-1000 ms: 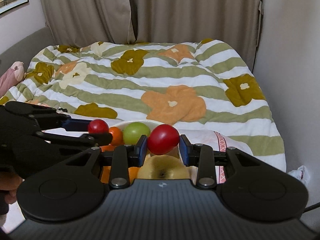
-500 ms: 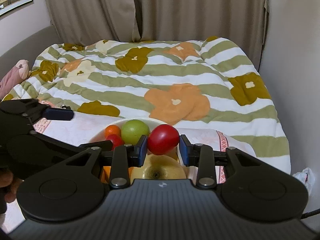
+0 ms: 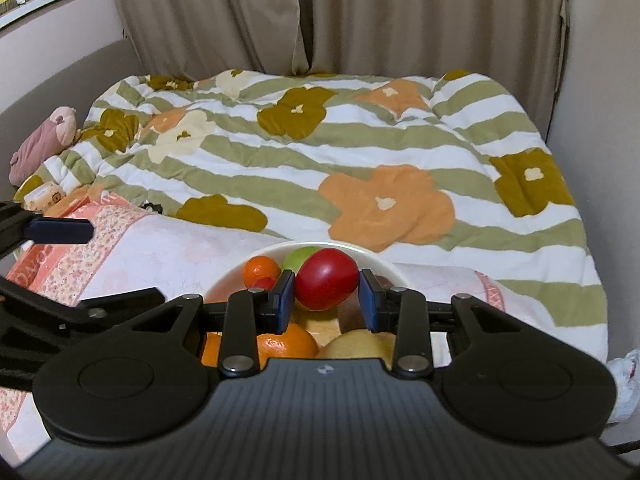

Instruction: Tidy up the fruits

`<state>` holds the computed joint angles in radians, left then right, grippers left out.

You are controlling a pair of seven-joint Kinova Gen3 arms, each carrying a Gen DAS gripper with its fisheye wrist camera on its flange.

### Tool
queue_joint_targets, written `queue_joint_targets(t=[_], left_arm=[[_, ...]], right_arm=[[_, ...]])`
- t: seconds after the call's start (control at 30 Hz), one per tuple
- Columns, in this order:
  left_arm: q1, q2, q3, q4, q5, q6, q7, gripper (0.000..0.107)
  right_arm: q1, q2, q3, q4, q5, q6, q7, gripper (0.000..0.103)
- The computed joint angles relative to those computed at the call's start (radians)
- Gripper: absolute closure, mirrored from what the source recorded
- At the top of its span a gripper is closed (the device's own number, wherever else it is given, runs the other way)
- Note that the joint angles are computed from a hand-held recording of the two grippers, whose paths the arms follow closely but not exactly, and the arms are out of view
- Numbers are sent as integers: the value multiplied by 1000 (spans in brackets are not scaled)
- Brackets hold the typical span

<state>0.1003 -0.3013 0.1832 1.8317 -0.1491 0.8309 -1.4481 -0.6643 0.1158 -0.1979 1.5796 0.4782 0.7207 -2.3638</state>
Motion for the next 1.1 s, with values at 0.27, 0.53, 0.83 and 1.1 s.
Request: queue_joint_targets(t=[0.27, 0.53, 0.83, 1.1], left_arm=[[-15, -3, 2, 32, -1, 6, 37, 12], [0, -27, -10, 41, 16, 20, 38, 12], [4, -137, -57, 42, 74, 46, -37, 12], [0, -308, -145, 1, 139, 156, -139, 12]], right_arm=[[94, 48, -123, 11, 40, -17, 10, 52], [42, 10, -121, 75, 175, -39, -138, 3], [-3, -45, -222, 38, 321, 144, -300, 3], [-271, -93, -207, -80, 430, 468, -457, 3]])
